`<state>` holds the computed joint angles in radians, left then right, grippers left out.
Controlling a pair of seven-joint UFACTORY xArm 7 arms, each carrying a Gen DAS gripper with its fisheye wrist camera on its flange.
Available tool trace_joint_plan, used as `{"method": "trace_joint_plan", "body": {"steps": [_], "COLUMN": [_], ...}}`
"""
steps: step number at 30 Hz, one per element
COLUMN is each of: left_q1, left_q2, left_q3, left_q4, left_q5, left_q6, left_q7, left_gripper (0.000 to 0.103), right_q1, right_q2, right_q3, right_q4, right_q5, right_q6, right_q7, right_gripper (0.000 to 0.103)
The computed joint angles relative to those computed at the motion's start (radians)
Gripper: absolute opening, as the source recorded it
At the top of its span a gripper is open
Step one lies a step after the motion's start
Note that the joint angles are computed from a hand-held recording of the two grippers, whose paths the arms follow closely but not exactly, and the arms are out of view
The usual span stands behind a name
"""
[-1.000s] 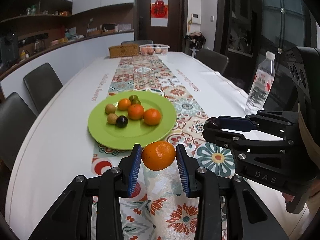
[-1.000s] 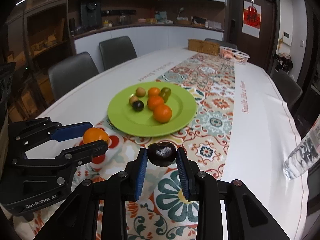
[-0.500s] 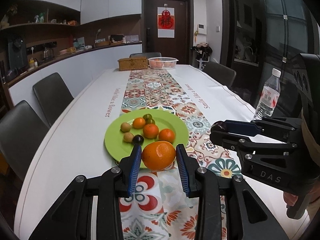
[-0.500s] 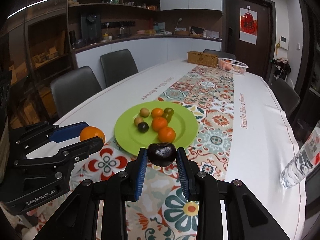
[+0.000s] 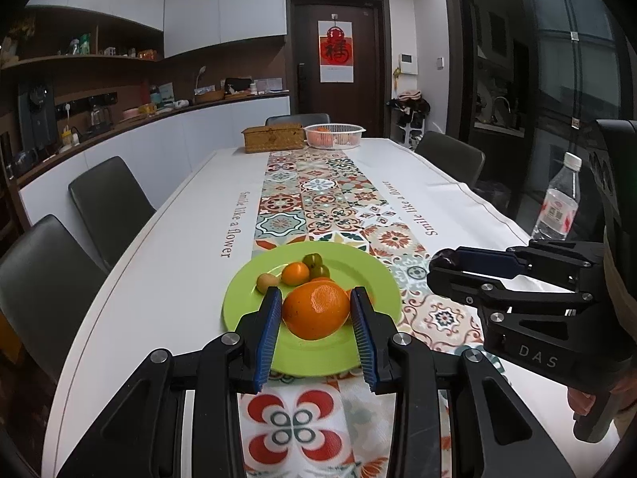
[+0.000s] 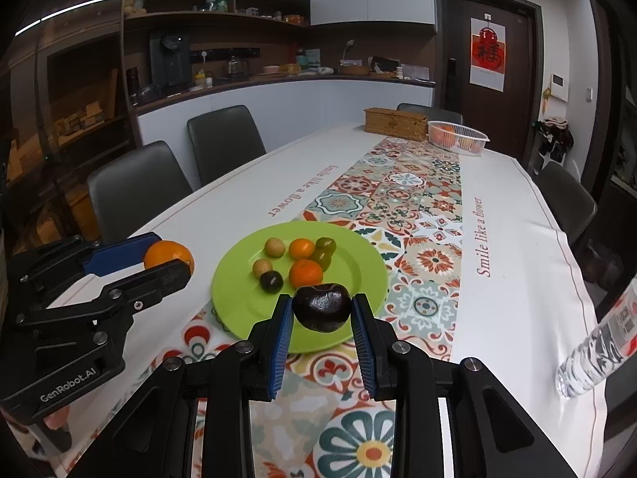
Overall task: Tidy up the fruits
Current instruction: 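Carry the tangerine with the left tool while the right tool carries the plum to the plate, then open both tools to release the tangerine and plum onto the plate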
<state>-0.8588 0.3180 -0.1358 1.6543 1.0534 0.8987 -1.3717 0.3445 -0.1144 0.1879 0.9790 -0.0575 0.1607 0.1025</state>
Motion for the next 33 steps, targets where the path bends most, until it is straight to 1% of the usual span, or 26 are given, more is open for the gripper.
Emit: {"method": "trace_joint_plan", "body": {"steps": [5, 11, 15, 20, 23, 28, 29, 30, 31, 33], "left_q1": [0.027, 0.049, 0.066, 0.08, 0.092, 0.088, 0.085, 0.078, 0.075, 0.068], "left_q2": [0.023, 0.068, 0.108, 0.16, 0.178, 0.202, 0.203, 0.202, 0.2, 0.183], "left_q3": [0.014, 0.042, 0.062, 0.091, 0.104, 0.125, 0.131, 0.139, 0.144, 0.152], "left_q4": [0.016, 0.045, 0.072, 0.112, 0.115, 0.13, 0.13, 0.128, 0.128, 0.108], "left_q5": [-0.026, -0.061, -0.102, -0.162, -0.202, -0.241, -0.24, -0.234, -0.231, -0.219], "left_q6": [-0.031, -0.071, -0.102, -0.136, -0.17, -0.177, -0.177, -0.174, -0.175, -0.178], "left_q7": [0.028, 0.074, 0.116, 0.161, 0.178, 0.232, 0.234, 0.226, 0.22, 0.182], "left_gripper": [0.035, 0.035, 0.035, 0.035, 0.035, 0.035, 0.036, 0.04, 0.046, 0.05], "right_q1": [-0.013, -0.008, 0.002, 0.014, 0.026, 0.039, 0.039, 0.036, 0.037, 0.043], "right_q2": [0.055, 0.144, 0.204, 0.285, 0.33, 0.391, 0.4, 0.404, 0.407, 0.407], "right_q3": [0.006, -0.012, -0.025, -0.033, -0.046, -0.06, -0.061, -0.057, -0.058, -0.065], "right_q4": [0.056, 0.143, 0.198, 0.268, 0.307, 0.372, 0.382, 0.387, 0.389, 0.388], "right_q5": [-0.054, -0.105, -0.106, -0.079, -0.085, -0.082, -0.077, -0.068, -0.066, -0.072], "right_q6": [0.008, 0.037, 0.06, 0.093, 0.108, 0.133, 0.138, 0.139, 0.135, 0.131], "right_q7": [0.039, 0.076, 0.077, 0.053, 0.056, 0.061, 0.061, 0.054, 0.053, 0.057], "right_gripper": [0.031, 0.031, 0.031, 0.031, 0.031, 0.031, 0.031, 0.031, 0.031, 0.034]}}
